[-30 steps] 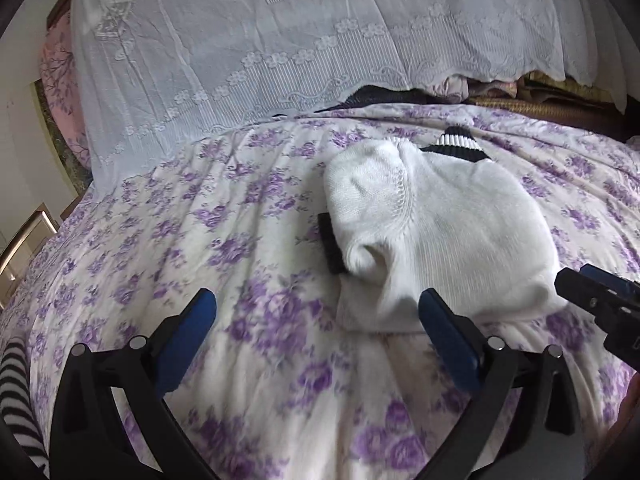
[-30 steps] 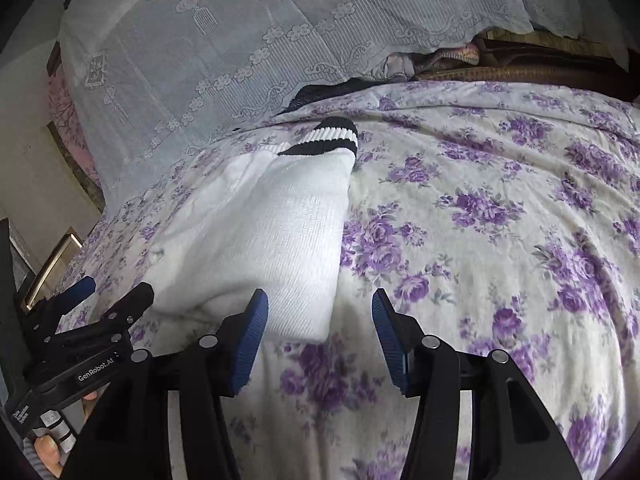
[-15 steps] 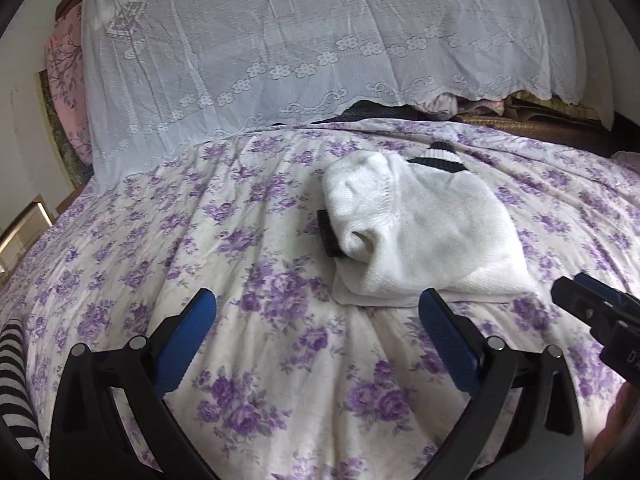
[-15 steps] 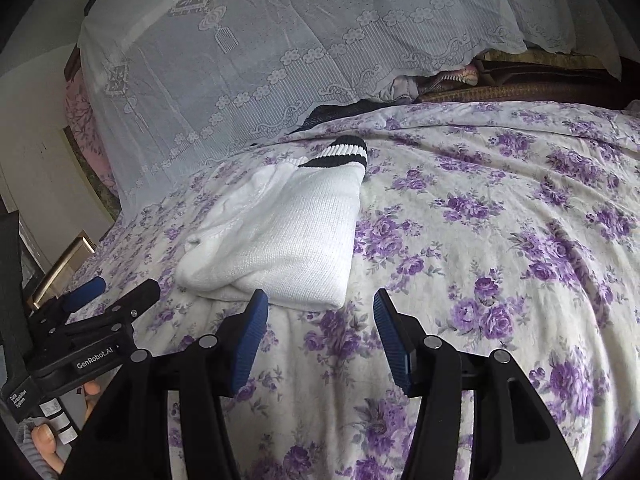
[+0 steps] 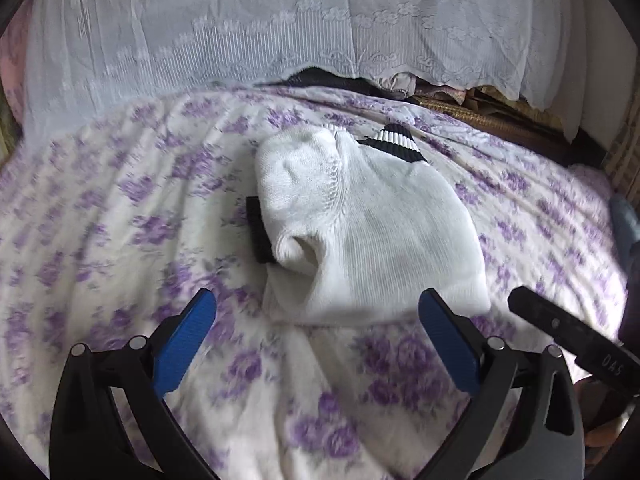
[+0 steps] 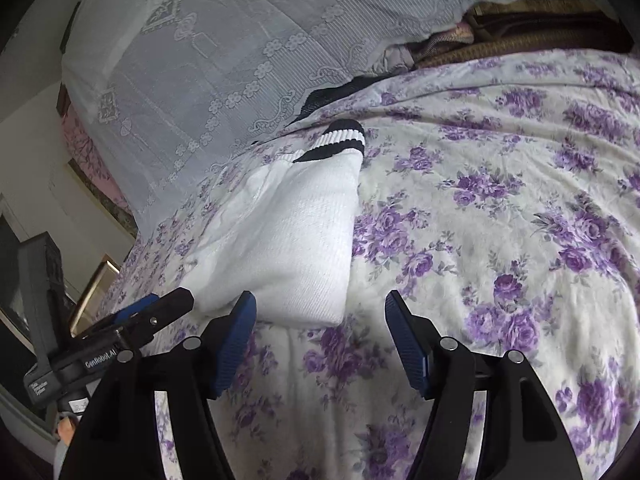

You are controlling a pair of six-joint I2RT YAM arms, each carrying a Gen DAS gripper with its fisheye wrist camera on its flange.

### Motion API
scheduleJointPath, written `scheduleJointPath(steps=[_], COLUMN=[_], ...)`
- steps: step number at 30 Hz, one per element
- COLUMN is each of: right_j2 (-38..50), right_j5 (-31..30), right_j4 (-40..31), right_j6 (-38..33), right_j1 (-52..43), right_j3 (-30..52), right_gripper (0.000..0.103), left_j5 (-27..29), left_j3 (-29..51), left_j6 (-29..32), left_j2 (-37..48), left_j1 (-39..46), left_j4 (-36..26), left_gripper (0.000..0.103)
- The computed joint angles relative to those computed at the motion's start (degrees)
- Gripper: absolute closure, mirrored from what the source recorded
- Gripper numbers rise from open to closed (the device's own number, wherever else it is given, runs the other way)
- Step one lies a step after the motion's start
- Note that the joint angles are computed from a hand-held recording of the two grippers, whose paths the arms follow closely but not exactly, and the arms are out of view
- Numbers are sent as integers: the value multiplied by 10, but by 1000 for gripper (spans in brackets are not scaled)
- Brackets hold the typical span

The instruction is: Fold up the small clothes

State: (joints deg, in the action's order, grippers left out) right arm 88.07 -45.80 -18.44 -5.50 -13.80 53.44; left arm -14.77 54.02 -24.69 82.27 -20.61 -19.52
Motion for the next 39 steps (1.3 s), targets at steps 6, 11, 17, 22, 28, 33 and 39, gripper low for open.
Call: scheduleJointPath(steps=[6,11,17,22,28,33,39], right_j2=[102,166,233,289,319,325,319], right_j5=[-40,-62,-67,-53,-49,-56,-51], right_j4=[-42,-71,-100,-97,-84,-80,-63], right_j6=[46,73,100,121,108,104,101], right_j1=[-6,7,50,85,99,99,101], right_j3=[89,159,249,318,355,361,349], right_gripper=[35,35,35,35,35,35,34], left_j5=[150,210,288,337,367,374,362], left_j3=[41,67,120,170,213,225,223], left_j6=[14,24,34,42,55,58,63], left_j2=[68,108,168,222,261,272,270], left_j1=[82,111,141,156,161,161,155], left_j4=[20,31,28,15,-1,-3,-6], left_gripper=[4,4,4,4,4,4,4])
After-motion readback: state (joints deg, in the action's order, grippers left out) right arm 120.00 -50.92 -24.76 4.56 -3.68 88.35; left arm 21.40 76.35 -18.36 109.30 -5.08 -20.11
